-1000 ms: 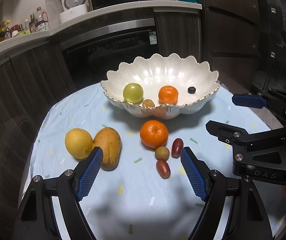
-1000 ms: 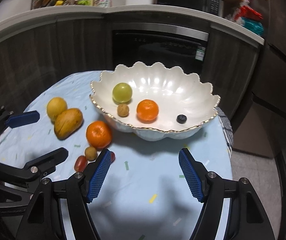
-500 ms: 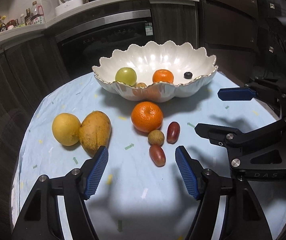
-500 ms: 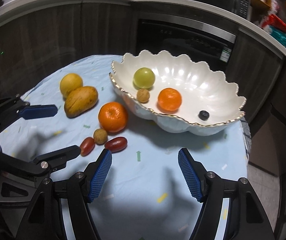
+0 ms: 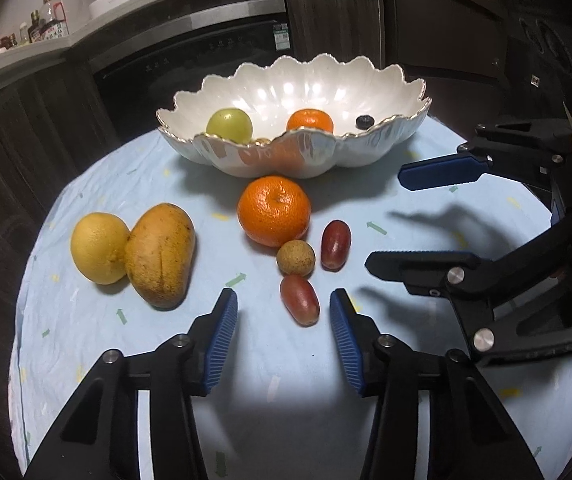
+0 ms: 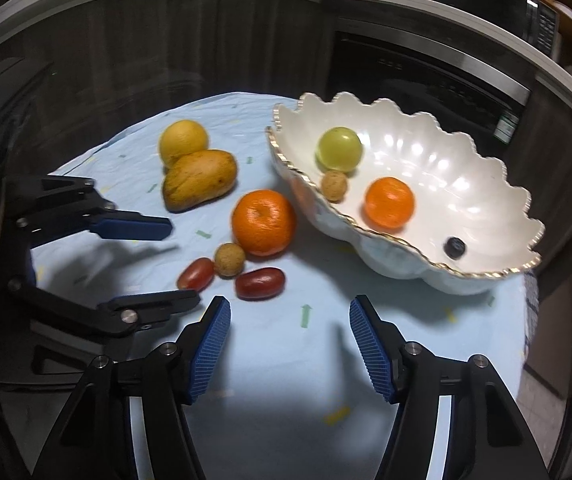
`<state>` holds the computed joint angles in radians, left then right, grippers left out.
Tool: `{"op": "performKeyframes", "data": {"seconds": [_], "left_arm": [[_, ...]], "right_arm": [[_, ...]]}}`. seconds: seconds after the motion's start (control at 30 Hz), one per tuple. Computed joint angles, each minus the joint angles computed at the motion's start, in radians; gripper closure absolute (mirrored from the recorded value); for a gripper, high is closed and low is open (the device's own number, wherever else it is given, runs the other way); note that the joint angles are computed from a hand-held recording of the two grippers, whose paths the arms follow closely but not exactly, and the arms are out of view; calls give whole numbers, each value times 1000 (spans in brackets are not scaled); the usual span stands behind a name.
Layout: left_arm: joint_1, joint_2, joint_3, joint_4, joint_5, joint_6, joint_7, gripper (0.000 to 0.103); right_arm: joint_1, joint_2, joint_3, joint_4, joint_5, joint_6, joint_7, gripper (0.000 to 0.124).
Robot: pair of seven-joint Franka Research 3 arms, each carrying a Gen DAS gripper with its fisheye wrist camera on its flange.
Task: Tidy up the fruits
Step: 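Grasp a red date with the left tool while the right tool grasps another red date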
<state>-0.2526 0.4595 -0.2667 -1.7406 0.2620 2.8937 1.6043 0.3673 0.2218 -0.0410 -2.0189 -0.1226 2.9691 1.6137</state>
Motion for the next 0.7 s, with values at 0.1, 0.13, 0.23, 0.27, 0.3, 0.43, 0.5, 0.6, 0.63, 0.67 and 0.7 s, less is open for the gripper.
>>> {"op": "performKeyframes", "data": {"seconds": [0.1, 0.13, 0.23, 0.27, 0.3, 0.43, 0.5, 0.6, 0.63, 0.67, 0.7], "left_arm": [[18, 11, -23, 16, -27, -26, 24, 62], [19, 12, -24, 17, -31, -29, 27, 62], [22, 16, -30, 25, -45, -45, 44, 65], [22, 21, -33, 34, -50, -57, 50, 66], [21, 23, -32, 38, -53, -60, 52, 66], [22, 30, -35, 50, -71, -71, 63, 67], [24, 32, -38, 51, -80, -68, 69, 68], [25, 31, -41, 46, -86, -63, 77, 72], [28, 31, -46, 45, -90, -62, 85, 74], [30, 31, -48, 44, -94, -62, 90, 75], [32, 31, -51, 44, -99, -62, 94, 76]], "right_arm": [[-40, 17, 46, 24, 75, -19, -79, 61], [-51, 20, 59, 30, 103, -25, -104, 61], [-73, 37, 86, 59, 174, -59, -182, 67], [-72, 42, 85, 67, 182, -68, -195, 69], [-75, 48, 89, 77, 197, -78, -213, 70], [-70, 62, 84, 102, 225, -105, -247, 72], [-67, 69, 81, 112, 229, -116, -259, 74], [-60, 81, 75, 127, 228, -126, -269, 74], [-57, 85, 73, 131, 226, -126, -271, 74], [-52, 86, 70, 133, 220, -129, -271, 74], [-49, 89, 68, 135, 213, -130, -274, 74]]}}
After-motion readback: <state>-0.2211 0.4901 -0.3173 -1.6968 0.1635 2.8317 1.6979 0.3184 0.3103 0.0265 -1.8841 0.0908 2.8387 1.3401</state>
